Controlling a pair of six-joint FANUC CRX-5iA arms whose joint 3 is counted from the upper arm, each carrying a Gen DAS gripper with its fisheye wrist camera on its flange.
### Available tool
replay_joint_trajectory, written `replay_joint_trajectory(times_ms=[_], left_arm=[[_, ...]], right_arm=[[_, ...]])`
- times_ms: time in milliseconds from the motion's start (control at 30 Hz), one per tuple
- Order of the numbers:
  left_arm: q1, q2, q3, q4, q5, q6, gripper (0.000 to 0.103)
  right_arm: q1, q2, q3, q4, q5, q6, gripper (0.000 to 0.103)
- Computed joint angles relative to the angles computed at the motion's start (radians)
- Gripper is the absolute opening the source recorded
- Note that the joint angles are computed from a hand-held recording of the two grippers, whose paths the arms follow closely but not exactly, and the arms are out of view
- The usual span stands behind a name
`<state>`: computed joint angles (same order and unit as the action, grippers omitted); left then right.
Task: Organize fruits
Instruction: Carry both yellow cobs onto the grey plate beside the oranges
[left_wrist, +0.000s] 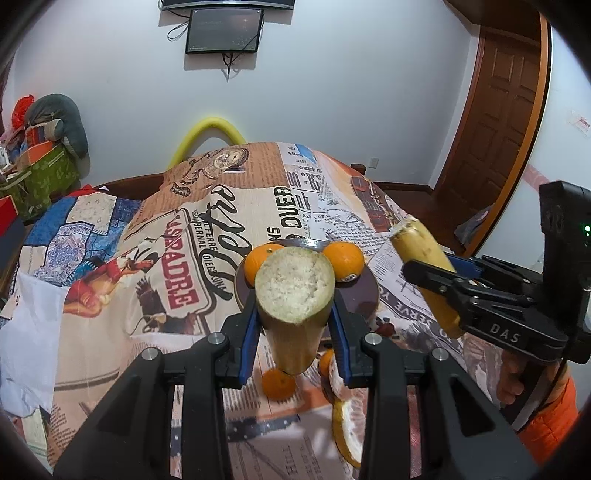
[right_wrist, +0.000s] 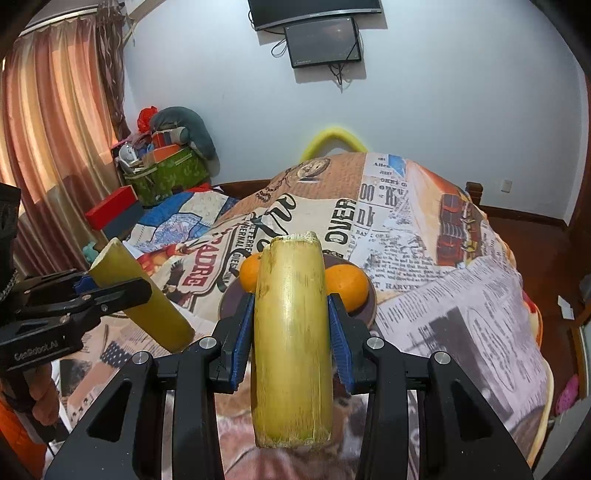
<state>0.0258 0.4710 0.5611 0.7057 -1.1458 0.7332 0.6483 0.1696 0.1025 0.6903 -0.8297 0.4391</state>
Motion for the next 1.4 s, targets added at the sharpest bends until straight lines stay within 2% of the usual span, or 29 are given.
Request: replay_joint_trajectory(times_ms=[267, 367, 633, 967, 1033, 1167, 1300, 1400], left_arm=[[-0.017, 0.09, 0.113, -0.013, -0.023, 0.034, 0.035], [-0.02, 0.134, 0.173, -0.016, -0.051, 0.053, 0.035], [-0.033, 0.215, 0.287, -0.052, -0.102, 0.08, 0.035], [-0.044, 0.271, 0.381, -0.073, -0.139, 0.121, 0.035], [-0.05, 0.281, 0.399, -0.086, -0.139, 0.126, 0.035], [-0.066, 0.341, 0.498, -0.113, -0.197, 0.161, 0.035], [-0.083, 0.353, 0.513, -0.131, -0.195, 0.166, 0.035], [-0.1, 0.396, 0.595, -0.156, -0.223, 0.192, 0.035]], right_arm=[[-0.041, 0.1, 0.122, -0.086, -0.005, 0.113, 0.036], [-0.061, 0.142, 0.187, -0.151, -0.017, 0.176, 0.036], [-0.091, 0.211, 0.272, -0.227, -0.053, 0.245, 0.036], [-0.098, 0.234, 0.31, -0.201, -0.065, 0.277, 0.036], [-0.1, 0.227, 0.303, -0.207, -0.065, 0.281, 0.036], [-0.104, 0.189, 0.252, -0.212, -0.048, 0.264, 0.036], [-0.1, 0.144, 0.187, -0.179, -0.037, 0.232, 0.036], [-0.099, 0.114, 0.146, -0.164, -0.028, 0.211, 0.036]])
